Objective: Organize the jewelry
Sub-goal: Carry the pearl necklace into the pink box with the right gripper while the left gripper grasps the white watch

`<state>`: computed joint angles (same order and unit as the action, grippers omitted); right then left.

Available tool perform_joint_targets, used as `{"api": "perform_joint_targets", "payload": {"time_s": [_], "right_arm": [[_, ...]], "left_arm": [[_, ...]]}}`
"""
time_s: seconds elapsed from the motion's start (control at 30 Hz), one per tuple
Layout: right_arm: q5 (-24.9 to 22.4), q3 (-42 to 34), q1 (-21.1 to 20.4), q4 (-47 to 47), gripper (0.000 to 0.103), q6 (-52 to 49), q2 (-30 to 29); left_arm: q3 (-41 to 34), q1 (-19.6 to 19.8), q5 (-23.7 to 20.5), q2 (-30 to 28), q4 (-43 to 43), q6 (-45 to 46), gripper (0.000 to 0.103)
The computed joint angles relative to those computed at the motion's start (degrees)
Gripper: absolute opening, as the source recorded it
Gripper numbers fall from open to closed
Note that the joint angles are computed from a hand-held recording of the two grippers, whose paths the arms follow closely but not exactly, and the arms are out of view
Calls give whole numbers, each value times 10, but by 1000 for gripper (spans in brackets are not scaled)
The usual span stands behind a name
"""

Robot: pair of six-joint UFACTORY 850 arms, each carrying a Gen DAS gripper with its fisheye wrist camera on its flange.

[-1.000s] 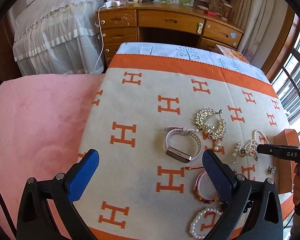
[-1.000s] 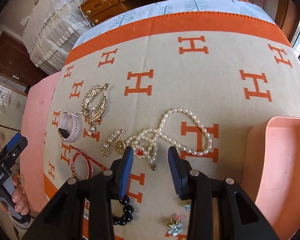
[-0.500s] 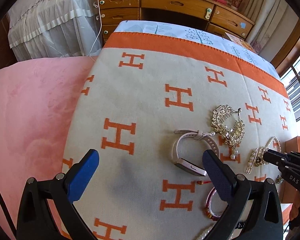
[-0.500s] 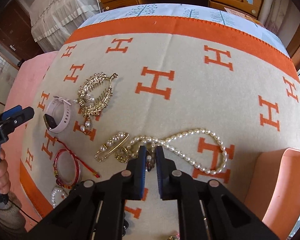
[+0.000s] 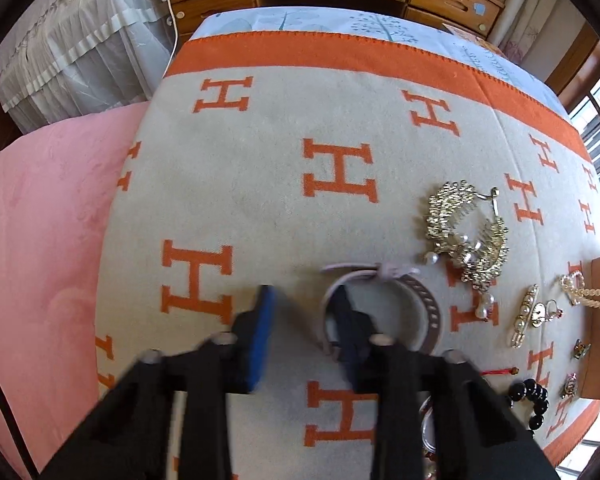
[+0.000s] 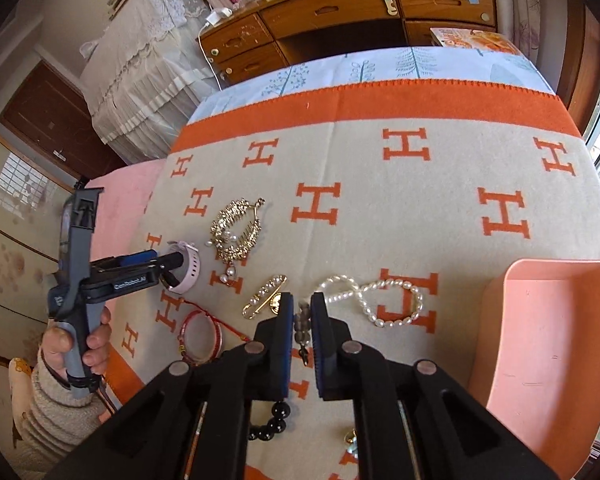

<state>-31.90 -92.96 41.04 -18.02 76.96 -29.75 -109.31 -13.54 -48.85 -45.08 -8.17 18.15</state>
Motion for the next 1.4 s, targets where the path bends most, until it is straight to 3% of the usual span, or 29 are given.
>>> {"api": "perform_joint_targets", "payload": {"time_s": [0.13, 0.33, 0.43, 0.57, 0.77, 1.03, 1.13, 1.2, 1.27, 1.4], "right_arm": [[7, 22, 15, -102, 8, 98, 35], [-15, 73, 45, -281, 7, 268, 106], [-48, 95, 64, -371, 7, 350, 141], [-126, 119, 95, -464, 7, 429, 181], [-200, 164, 127, -504, 7, 474, 224], [-168, 228, 110, -455, 8, 495, 246], [-153, 241, 101, -423, 8, 488, 241], [-134, 245, 92, -389, 8, 470, 232], [-136, 240, 86, -350, 8, 442, 216], [-133, 232, 81, -316, 11, 416, 191]], "left_arm": [[63, -9, 61, 53, 9, -2, 3], [142, -18, 127, 150, -54, 68, 3], [172, -30, 149, 195, -90, 112, 3], [186, -45, 164, 232, -124, 160, 3], [173, -65, 154, 229, -73, 118, 4], [150, -65, 150, 179, 11, 74, 8], [120, -50, 124, 147, -8, 109, 22], [105, -40, 114, 131, -19, 131, 51], [103, -32, 122, 124, -32, 165, 71], [102, -24, 124, 113, -45, 244, 71]]}}
